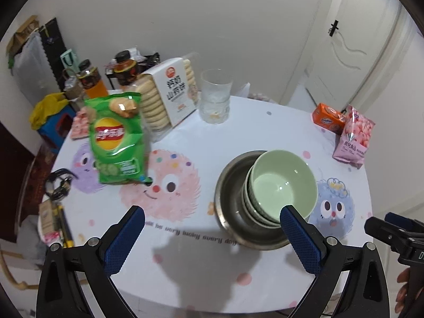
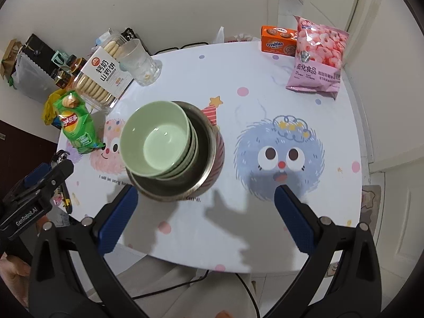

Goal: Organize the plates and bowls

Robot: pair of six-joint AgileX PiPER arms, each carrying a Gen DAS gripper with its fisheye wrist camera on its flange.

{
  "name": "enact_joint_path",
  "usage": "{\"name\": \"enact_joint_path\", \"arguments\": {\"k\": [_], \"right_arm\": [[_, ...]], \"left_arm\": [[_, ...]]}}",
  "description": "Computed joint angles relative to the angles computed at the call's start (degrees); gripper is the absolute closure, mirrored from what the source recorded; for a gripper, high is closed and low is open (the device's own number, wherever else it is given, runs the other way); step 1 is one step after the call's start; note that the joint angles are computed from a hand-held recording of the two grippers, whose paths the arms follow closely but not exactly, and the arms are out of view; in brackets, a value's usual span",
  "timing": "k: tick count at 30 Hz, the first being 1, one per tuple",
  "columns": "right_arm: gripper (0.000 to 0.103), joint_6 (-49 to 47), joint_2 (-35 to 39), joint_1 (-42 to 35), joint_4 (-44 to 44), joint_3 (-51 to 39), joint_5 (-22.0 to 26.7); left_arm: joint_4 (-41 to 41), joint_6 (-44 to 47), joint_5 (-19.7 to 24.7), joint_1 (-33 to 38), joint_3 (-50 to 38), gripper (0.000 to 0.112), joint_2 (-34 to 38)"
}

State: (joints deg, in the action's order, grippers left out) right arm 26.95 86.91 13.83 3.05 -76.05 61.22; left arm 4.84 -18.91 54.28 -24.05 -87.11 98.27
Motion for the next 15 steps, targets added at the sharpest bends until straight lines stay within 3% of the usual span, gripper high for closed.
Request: {"name": "enact_joint_path", "arguments": {"k": [15], "right_arm": [[0.001,1.6,-4.9,2.9,-1.2,-2.0,6.2]], "left_arm": [[13.8,-12.2,13.0,-9.0,-3.4,0.009,-4.6]]}}
